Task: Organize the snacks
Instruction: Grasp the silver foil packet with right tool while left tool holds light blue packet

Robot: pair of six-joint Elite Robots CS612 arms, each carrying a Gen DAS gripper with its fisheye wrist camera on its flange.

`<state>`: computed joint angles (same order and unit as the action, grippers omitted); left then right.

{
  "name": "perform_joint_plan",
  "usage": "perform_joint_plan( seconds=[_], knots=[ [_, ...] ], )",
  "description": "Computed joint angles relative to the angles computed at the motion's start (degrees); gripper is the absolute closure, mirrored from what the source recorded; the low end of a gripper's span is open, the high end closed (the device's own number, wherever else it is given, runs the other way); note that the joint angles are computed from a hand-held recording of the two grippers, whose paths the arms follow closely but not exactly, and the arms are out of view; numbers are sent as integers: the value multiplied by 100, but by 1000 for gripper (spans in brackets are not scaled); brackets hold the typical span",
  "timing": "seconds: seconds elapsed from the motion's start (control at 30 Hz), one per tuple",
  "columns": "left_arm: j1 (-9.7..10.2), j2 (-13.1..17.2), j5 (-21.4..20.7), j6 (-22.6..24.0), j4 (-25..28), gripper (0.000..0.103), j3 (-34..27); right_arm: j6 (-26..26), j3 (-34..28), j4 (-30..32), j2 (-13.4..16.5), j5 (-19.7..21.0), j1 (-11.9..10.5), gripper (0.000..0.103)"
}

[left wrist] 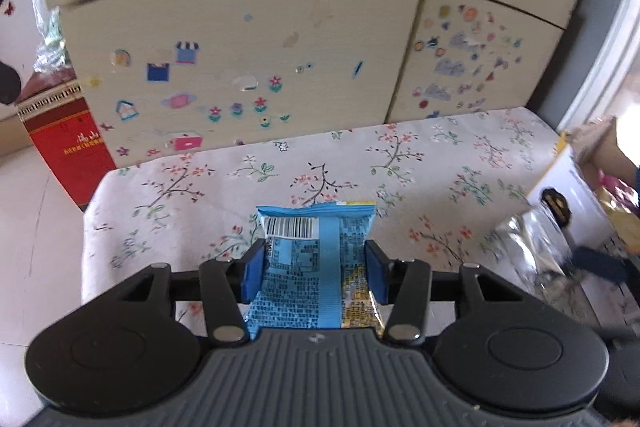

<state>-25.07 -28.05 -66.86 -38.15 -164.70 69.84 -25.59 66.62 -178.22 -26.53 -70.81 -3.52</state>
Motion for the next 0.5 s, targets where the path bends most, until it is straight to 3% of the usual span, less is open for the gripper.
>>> perform_joint_plan(
  seconds=[0.17, 0.33, 0.4, 0.5],
  knots=[
    [-68, -189, 84, 9, -283, 54, 293, 158, -47, 149, -7, -24, 21, 13],
    [-85, -234, 268, -33, -393, 53, 350, -152, 138, 352, -123, 485, -16, 13],
    [-73, -237, 311, -126, -378, 53, 344, -185, 273, 36, -155, 531, -5, 14],
    [-70, -231, 362, -215, -361, 53, 331, 193, 334, -656, -100, 72, 58, 14]
  ],
)
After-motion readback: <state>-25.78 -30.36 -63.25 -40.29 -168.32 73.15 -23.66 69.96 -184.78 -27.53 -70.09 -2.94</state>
